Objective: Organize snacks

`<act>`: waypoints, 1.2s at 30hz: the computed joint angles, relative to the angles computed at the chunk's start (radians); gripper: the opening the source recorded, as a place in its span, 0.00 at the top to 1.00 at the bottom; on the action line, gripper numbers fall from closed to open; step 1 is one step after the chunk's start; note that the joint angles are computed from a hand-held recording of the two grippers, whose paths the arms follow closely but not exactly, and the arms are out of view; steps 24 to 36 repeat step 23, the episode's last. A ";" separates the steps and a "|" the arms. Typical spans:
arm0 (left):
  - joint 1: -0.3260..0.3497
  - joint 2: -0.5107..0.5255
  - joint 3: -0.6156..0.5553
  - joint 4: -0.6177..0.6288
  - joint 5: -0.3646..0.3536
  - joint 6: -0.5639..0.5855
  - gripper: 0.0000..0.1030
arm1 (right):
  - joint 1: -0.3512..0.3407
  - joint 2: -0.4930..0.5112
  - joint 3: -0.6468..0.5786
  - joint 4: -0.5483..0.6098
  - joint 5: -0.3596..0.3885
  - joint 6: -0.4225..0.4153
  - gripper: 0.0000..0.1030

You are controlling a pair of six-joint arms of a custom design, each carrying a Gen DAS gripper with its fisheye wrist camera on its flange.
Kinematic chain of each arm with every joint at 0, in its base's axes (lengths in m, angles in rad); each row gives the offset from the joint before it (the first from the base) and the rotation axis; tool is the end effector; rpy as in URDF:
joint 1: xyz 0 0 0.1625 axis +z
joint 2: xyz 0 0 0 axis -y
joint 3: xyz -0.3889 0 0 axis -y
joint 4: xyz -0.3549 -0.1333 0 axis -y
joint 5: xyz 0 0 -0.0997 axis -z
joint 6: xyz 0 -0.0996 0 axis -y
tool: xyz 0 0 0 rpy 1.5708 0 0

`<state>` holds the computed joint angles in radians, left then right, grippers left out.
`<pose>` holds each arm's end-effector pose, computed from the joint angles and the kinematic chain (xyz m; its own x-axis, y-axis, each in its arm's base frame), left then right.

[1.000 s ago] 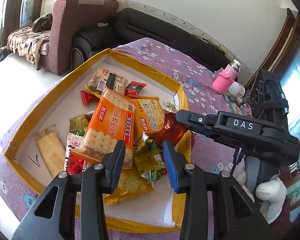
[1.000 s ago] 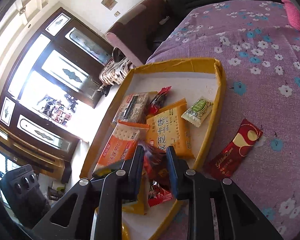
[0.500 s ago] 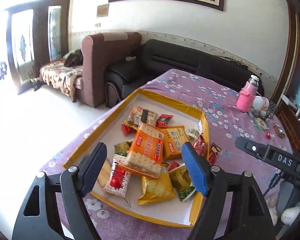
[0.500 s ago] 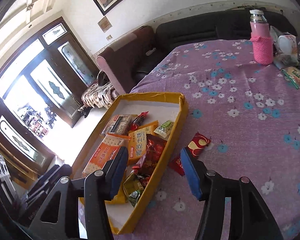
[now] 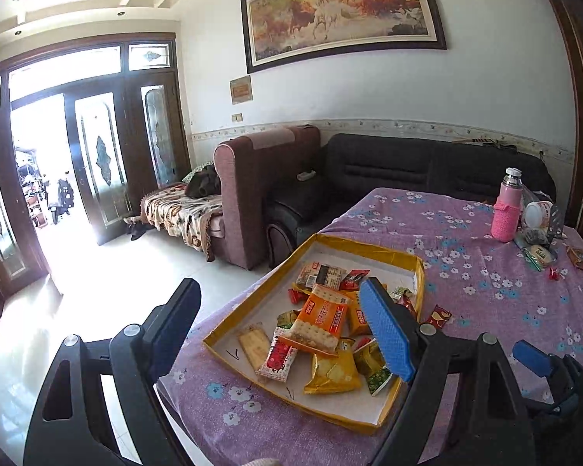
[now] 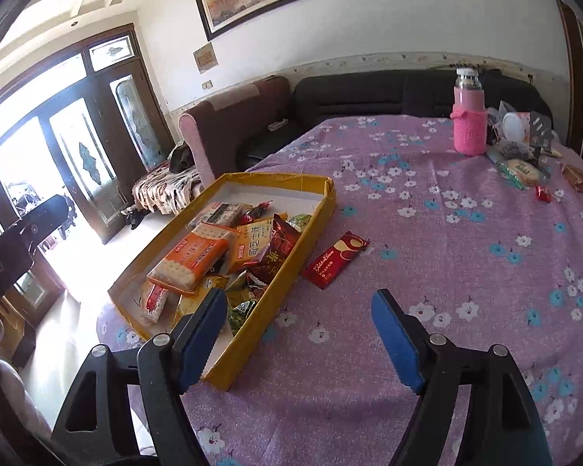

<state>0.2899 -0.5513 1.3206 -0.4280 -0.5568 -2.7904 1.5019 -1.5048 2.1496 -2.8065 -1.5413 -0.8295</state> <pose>-0.4200 -0.3526 0.0430 -0.4676 -0.6573 -0.5910 0.5129 0.3427 -0.7870 0.1051 -0.4559 0.3101 -0.7163 -0.5757 0.3944 -0.6978 0.5981 -0.3943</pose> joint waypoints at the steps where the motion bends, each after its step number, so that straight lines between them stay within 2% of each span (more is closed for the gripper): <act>1: -0.006 -0.004 0.009 -0.009 0.005 0.004 0.15 | -0.002 -0.020 0.023 -0.026 0.012 -0.022 0.20; 5: -0.021 -0.039 0.063 -0.129 0.026 0.098 0.15 | -0.014 -0.092 0.099 -0.060 0.065 -0.106 0.15; 9: -0.035 -0.067 0.107 -0.238 0.044 0.190 0.15 | -0.008 -0.125 0.154 -0.083 0.067 -0.166 0.15; 13: -0.048 -0.126 0.188 -0.386 0.066 0.269 0.15 | -0.015 -0.147 0.179 -0.075 0.075 -0.186 0.15; 17: -0.052 -0.150 0.222 -0.448 0.056 0.290 0.15 | -0.022 -0.160 0.190 -0.063 0.084 -0.202 0.15; 23: -0.038 -0.148 0.225 -0.480 0.020 0.316 0.15 | -0.031 -0.161 0.187 -0.033 0.081 -0.194 0.15; 36: -0.038 -0.148 0.225 -0.480 0.020 0.316 0.15 | -0.031 -0.161 0.187 -0.033 0.081 -0.194 0.15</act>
